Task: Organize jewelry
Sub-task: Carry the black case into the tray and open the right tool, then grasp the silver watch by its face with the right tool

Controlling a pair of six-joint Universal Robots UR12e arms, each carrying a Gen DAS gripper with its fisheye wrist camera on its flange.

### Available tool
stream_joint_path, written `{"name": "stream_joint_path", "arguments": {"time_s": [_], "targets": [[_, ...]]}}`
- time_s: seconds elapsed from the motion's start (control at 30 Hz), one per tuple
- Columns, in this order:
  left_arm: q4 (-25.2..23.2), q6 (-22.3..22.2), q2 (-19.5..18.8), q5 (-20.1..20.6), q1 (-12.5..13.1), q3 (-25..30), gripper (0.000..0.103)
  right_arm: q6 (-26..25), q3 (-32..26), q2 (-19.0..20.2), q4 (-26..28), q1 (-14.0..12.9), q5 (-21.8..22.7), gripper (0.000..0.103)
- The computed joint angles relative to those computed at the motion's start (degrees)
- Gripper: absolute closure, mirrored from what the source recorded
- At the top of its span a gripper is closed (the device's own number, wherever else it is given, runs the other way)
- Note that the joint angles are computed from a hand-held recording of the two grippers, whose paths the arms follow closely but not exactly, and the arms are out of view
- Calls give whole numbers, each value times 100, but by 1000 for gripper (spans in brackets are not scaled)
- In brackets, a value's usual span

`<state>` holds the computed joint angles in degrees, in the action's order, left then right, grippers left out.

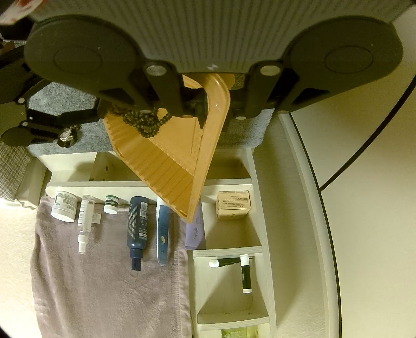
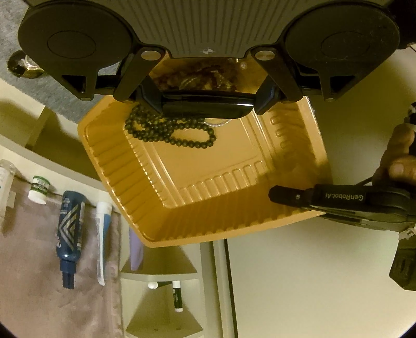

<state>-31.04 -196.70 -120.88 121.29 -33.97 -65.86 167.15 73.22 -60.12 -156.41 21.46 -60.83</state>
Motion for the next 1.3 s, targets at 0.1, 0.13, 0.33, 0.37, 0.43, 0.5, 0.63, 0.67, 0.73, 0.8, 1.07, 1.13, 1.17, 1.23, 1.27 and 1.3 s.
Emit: {"name": "stream_joint_path", "arguments": {"time_s": [0.1, 0.13, 0.33, 0.37, 0.43, 0.5, 0.63, 0.67, 0.73, 0.8, 1.07, 1.13, 1.17, 1.23, 1.27, 1.3], "targets": [[-4, -4, 0, 0, 1, 2, 95, 62, -16, 21, 6, 11, 34, 27], [-3, -7, 0, -2, 2, 2, 95, 173, -7, 30, -71, 7, 84, 27], [2, 7, 8, -15, -5, 0, 95, 619, 88, 7, -608, 11, -106, 16], [2, 10, 8, -12, -7, 2, 95, 687, 113, -11, -663, 9, -201, 16], [20, 6, 16, -20, -4, -17, 95, 880, 211, -62, -835, 1, -424, 16], [26, 9, 17, -15, -5, -21, 95, 1019, 312, -121, -918, -6, -682, 16], [30, 18, 17, -22, -4, -23, 95, 1268, 582, -267, -984, -33, -1086, 16], [31, 25, 14, -22, -5, -20, 95, 1319, 653, -304, -994, -36, -1186, 16], [31, 30, 11, -21, -7, -17, 95, 1432, 799, -376, -1027, -52, -1388, 16], [25, 32, 9, -21, -5, -12, 95, 1476, 905, -430, -1044, -54, -1631, 16], [14, 25, 7, -26, -2, -4, 95, 1834, 1003, -481, -966, -54, -2785, 16], [19, 36, 10, -28, 1, -11, 95, 1939, 972, -461, -960, -77, -2886, 16], [15, 37, 8, -26, 0, -9, 95, 1972, 936, -442, -924, -84, -2920, 16], [17, 34, 12, -30, 2, -13, 95, 1965, 871, -400, -922, -84, -3053, 16], [19, 36, 10, -30, 1, -12, 95, 1966, 829, -374, -892, -82, -3108, 16], [20, 40, 11, -27, 2, -13, 95, 1976, 736, -314, -842, -70, -3236, 16]]}}
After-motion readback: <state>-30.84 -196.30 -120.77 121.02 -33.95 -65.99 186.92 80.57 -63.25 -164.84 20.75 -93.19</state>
